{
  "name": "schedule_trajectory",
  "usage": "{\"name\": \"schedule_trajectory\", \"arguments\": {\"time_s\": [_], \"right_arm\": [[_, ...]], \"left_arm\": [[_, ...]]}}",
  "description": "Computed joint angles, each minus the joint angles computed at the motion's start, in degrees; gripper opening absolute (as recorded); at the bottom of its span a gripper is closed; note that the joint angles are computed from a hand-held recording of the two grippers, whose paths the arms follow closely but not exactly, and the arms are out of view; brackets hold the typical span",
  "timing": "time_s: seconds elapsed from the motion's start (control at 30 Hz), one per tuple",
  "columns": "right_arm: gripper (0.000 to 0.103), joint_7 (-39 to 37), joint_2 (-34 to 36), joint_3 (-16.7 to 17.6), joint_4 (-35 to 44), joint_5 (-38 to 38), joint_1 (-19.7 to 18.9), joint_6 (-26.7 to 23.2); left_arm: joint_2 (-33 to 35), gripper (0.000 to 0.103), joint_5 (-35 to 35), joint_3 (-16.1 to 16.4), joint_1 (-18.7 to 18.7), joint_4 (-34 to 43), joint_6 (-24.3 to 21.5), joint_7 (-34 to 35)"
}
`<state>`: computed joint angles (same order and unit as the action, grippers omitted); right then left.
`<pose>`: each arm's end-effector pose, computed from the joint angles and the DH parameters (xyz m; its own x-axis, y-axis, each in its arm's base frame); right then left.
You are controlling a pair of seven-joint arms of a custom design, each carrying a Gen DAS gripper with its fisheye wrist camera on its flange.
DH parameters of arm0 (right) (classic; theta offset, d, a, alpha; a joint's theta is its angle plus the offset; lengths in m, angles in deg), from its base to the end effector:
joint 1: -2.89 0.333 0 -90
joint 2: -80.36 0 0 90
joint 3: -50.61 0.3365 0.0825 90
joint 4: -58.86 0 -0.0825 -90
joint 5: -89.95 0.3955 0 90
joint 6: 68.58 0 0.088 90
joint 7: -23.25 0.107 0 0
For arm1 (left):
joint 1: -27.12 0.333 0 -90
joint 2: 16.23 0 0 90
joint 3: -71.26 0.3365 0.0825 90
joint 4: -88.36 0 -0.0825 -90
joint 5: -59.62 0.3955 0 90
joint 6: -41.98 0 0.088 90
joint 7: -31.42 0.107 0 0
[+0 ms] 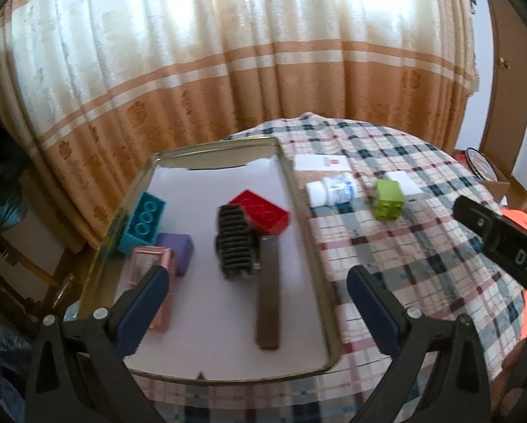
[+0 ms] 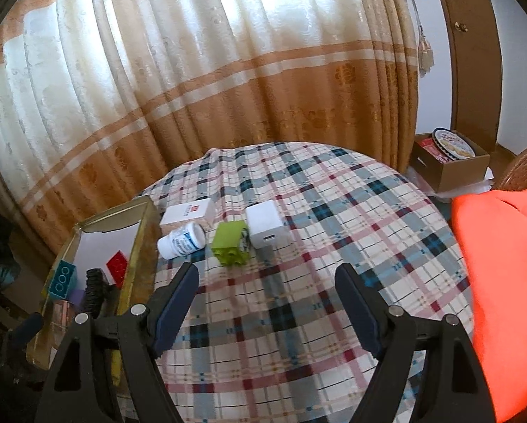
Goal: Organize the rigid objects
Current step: 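Withdraw both tools from the box toward the green block and white charger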
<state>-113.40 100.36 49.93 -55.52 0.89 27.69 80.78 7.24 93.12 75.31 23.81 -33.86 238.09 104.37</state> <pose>0.5672 0.2775 0.3078 -0.4344 -0.8692 -0.2362 -0.4750 0.4439 -0.7599 0.6241 -0.0582 0.3164 -0.2809 -0.9516 -0.1249 -0.6181 0.2789 -0.7350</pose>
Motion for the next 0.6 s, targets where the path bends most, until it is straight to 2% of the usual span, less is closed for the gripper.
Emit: {"name": "schedule_trajectory", "arguments": {"time_s": [0.23, 0.4, 0.6], "right_arm": [[0.082, -0.2, -1.5, -0.3, -2.4, 1.0, -1.0, -0.3], [0.082, 1.3, -3.1, -0.1, -4.7, 0.3, -1.8, -1.3], [0.082, 3.2, -5.3, 0.4, -7.5, -0.8, -3.1, -2.4]], "left_arm": [[-0.8, 0.102, 2.3, -3.1, 1.0, -0.7, 0.6, 0.1], [-0.8, 0.102, 2.5, -2.9, -0.8, -1.0, 0.8, 1.0], [-0.1, 0.102, 4.4, -6.0, 0.4, 0.0, -0.4, 0.1]]}}
